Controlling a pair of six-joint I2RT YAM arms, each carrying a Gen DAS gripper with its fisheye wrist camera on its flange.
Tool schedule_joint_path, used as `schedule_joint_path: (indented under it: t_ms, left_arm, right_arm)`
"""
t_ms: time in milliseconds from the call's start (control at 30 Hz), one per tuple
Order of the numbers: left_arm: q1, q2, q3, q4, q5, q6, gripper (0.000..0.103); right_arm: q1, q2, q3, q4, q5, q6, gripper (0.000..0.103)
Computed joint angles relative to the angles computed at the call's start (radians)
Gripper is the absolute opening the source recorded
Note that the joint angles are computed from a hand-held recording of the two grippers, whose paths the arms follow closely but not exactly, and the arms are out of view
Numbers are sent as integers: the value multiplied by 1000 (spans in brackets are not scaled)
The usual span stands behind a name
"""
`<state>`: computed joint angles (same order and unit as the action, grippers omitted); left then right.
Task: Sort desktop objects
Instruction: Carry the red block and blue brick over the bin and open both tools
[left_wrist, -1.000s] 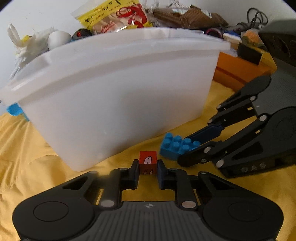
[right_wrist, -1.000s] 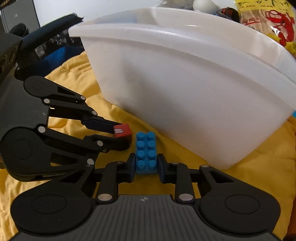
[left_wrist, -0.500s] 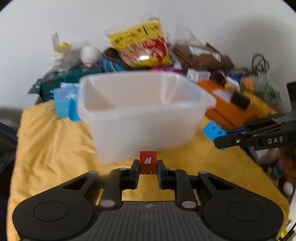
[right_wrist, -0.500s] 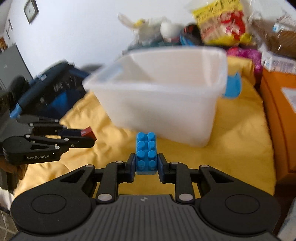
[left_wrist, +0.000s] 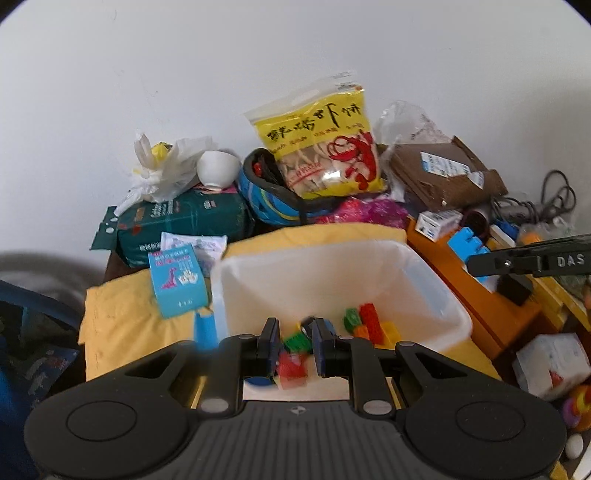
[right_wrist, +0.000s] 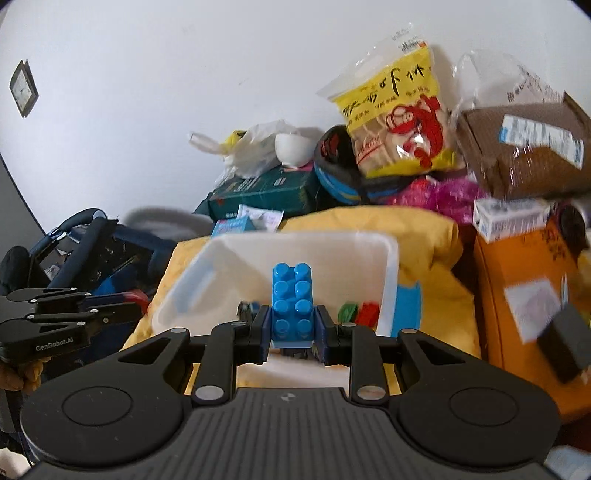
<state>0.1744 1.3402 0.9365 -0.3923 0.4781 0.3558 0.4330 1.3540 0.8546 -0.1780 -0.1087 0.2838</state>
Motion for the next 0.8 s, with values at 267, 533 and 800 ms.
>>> schedule_joint_path:
  t_ms: [267,533,800]
  left_arm:
    - [-65,159,153,-31,-68,-49,23]
    - [-78,120,77,17,-165,-58,77]
    - [-67,109,65,16,-187,-126,80]
  right_arm:
    - [2,148,192,-108,12,-68,27]
    - [26,259,278,-166,107,-59,85]
    - [36,146,93,-72,69,19,94]
